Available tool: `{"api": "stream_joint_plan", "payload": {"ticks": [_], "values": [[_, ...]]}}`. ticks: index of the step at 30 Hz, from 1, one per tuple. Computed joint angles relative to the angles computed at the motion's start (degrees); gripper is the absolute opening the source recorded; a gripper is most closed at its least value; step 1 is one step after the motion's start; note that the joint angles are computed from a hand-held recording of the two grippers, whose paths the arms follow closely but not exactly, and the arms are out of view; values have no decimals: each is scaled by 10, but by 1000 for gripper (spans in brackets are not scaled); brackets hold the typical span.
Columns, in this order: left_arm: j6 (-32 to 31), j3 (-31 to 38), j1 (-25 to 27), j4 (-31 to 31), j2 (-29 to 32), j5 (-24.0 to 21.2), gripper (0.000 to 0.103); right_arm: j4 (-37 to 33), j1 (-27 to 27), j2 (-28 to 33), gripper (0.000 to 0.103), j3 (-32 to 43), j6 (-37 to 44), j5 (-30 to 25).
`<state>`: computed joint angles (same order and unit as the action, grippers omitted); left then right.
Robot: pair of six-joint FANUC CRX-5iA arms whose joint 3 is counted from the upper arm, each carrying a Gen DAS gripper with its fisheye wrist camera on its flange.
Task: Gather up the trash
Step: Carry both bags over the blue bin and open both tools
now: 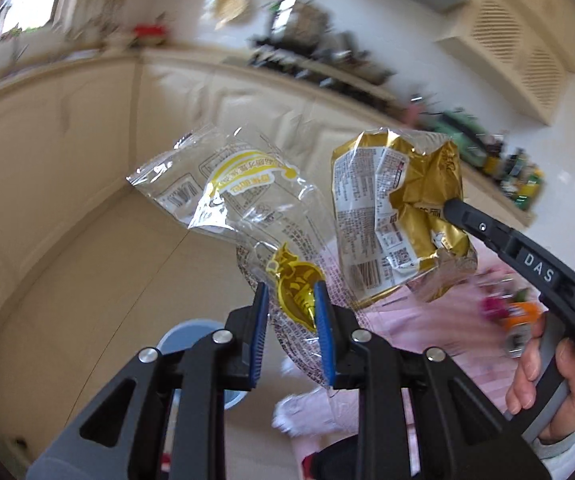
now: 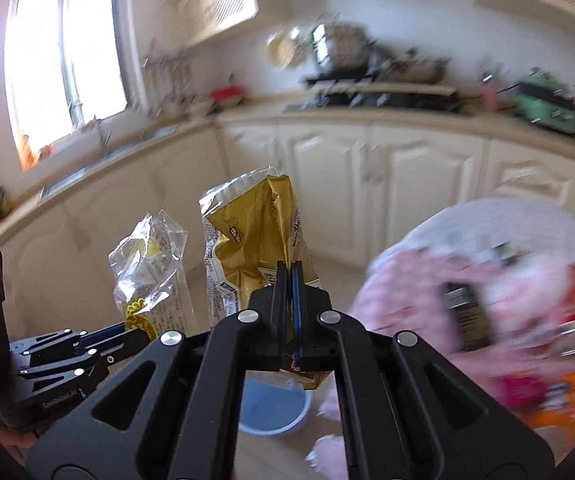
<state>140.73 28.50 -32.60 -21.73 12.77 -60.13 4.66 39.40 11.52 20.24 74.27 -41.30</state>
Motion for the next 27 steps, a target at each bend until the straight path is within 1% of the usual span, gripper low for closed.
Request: {"api": "stream_joint_plan", "payload": {"ticks": [2,5,8,10,12,15,18,19,20,22,23,24,27], "values": [[4,-45,24,17,-11,-3,22,6,15,36,3,18,6,-14],[4,-84,55,47,-8,-4,22,4,30,92,3,40,14,-38],[-12,-127,92,98,5,21,22,1,37,154,3,74,13,-71],[-41,-146,119,142,27,36,22,-4,37,195,3,104,11,-93],[-67,-158,139,178,49,47,22,-16,34,241,3,140,14,-121],[-105,-155,160,220,89,46,22,-34,27,294,3,183,12,-148],[-130,-147,176,248,120,45,22,-53,20,339,5,226,12,-160],[-139,-147,181,259,129,46,22,-53,19,351,9,238,14,-165],[-141,-152,183,262,131,47,22,-54,17,365,14,254,20,-172],[-152,-140,190,272,151,38,22,-58,14,389,29,283,29,-193],[-154,-143,191,274,153,40,22,-62,12,397,54,294,31,-200],[-153,-138,191,275,161,37,22,-60,11,398,61,291,27,-192],[-159,-131,190,281,174,36,22,-38,8,397,61,284,18,-195]]}}
